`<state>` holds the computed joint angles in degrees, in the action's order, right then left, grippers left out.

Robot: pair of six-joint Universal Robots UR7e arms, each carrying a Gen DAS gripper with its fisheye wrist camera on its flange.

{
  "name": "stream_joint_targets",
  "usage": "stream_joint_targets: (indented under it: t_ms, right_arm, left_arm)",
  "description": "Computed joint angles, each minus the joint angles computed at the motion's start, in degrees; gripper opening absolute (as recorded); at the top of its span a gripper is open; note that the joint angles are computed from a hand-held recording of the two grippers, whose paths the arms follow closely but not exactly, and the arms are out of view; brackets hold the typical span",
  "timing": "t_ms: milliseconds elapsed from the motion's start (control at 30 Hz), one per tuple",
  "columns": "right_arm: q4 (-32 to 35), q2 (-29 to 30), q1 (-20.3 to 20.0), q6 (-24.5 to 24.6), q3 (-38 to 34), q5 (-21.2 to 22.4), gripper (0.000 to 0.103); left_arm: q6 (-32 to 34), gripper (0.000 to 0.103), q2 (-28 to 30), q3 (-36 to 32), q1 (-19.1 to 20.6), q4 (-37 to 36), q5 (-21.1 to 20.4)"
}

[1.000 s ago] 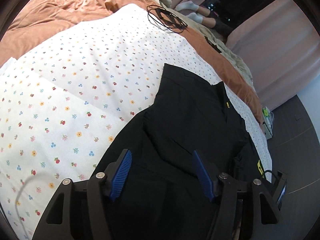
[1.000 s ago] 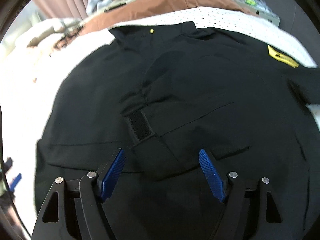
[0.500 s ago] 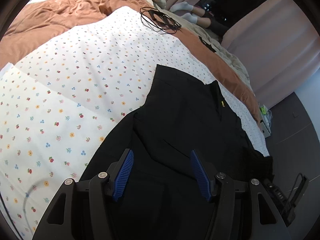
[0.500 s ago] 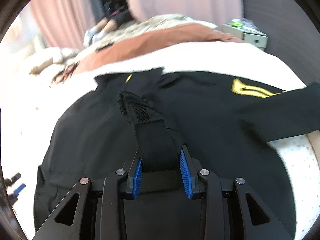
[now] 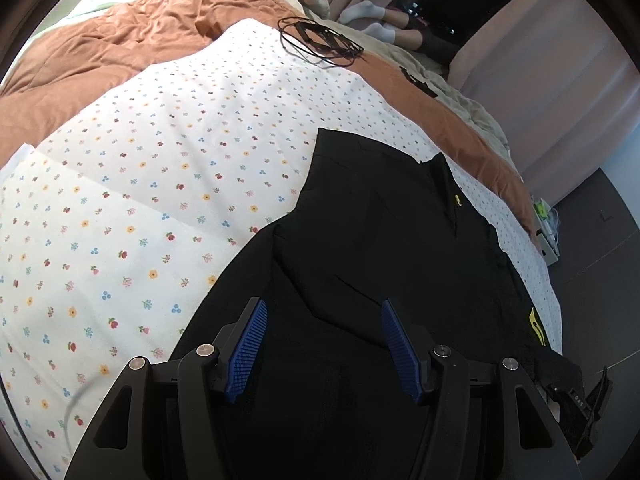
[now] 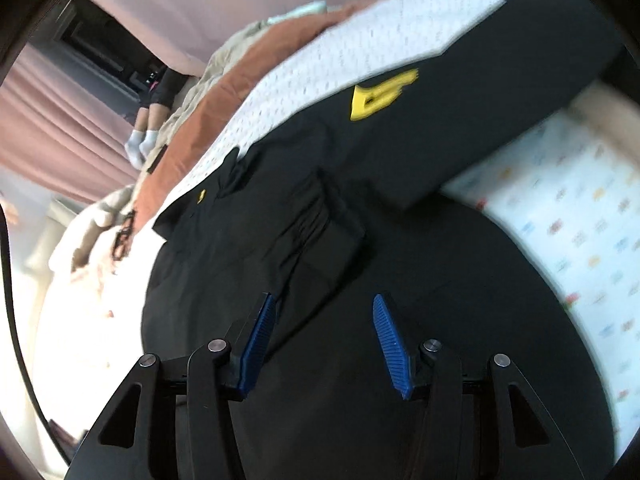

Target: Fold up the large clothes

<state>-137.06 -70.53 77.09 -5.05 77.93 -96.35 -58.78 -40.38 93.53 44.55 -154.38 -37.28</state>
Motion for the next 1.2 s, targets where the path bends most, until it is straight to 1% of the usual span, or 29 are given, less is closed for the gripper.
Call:
stream_joint_targets:
  t_ms: [33, 167, 233, 300, 400, 467, 633, 733, 767, 800, 833, 867, 900, 933, 967, 1033, 1100, 1200]
  right_arm:
    - [0.23, 0.43, -0.07, 0.21, 0.04, 0.36, 0.051]
    - [1.14, 3.88, 0.17, 1.17, -2.68, -0.56, 0.050]
    - [1.28, 5.49, 0.65, 1.11, -4.50, -1.77, 0.037]
    - [1.38, 7.00, 0.97, 1.84, -6.25, -3.36, 0.014]
    - [1.68, 8.74, 0.56, 1.20, -8.44, -2.45, 0.009]
    - [1.61, 9.76, 0.63, 0.50, -9.80, -2.43, 0.008]
    - [1.42, 12.22, 1.23, 0.12, -12.97, -3.56, 0.008]
    - [1.96, 11.89, 1.54, -0.29, -12.97, -4.58, 0.008]
    - [2.18, 11.53, 1.68, -0.38, -12.86, -4.57, 0.008]
    - [2.52, 11.25, 1.59, -0.52, -13.02, -4.21, 0.013]
    - [2.38, 10.72, 1.75, -0.71, -12.90, -4.58, 0.018]
    - [1.83, 10.11, 1.78, -0.98, -12.53, -4.57, 0.037]
    - [0.73, 9.16, 1.65, -1.24, -11.72, -3.80, 0.058]
    - [-1.16, 7.75, 1.45, -1.59, -10.38, -2.64, 0.064]
    - [-2.39, 6.62, 1.42, -2.10, -9.47, -2.49, 0.066]
    - [-4.11, 4.64, 1.40, -3.20, -8.24, -3.02, 0.066]
    - [-6.57, 2.38, 1.04, -3.63, -6.56, -3.03, 0.066]
    - [-9.67, -0.90, 0.05, -3.30, -4.66, -2.37, 0.066]
  left_arm:
    - [0.17, 0.061, 0.15, -0.23, 0.03, 0.18, -0.06]
    - [0.47, 0.061, 0.46, -1.13, 0.45, 1.67, 0.23]
    - [-0.02, 0.061, 0.33, -1.21, 0.72, 2.30, 0.73]
    - [-0.38, 0.061, 0.19, -1.18, 1.02, 2.58, 0.77]
    - [-0.85, 0.061, -0.02, -1.17, 1.67, 2.74, 0.54]
    - [-1.31, 0.061, -0.18, -1.13, 1.97, 2.82, 0.54]
    - [-2.08, 0.061, -0.65, -0.58, 2.02, 3.02, 0.93]
    - [-1.53, 0.062, -0.92, -0.09, 1.80, 1.65, 0.99]
    - [-1.39, 0.063, -0.97, -0.01, 1.68, 1.13, 0.98]
    - [-1.33, 0.066, -0.91, -0.11, 1.52, 1.14, 1.14]
    - [-1.11, 0.074, -0.73, -0.41, 1.24, 1.47, 1.56]
    - [-0.39, 0.078, -0.46, -0.67, 0.99, 1.20, 1.93]
    - [0.87, 0.086, -0.10, -0.91, 0.60, 0.48, 2.40]
    - [2.02, 0.092, 0.22, -1.15, 0.24, -0.13, 2.78]
    - [3.47, 0.094, 0.66, -1.46, -0.25, -1.00, 3.30]
    - [6.11, 0.098, 1.38, -1.91, -1.00, -2.86, 4.01]
    - [7.64, 0.099, 1.96, -2.34, -1.46, -4.28, 4.13]
    - [8.75, 0.099, 2.73, -2.79, -1.75, -6.48, 3.03]
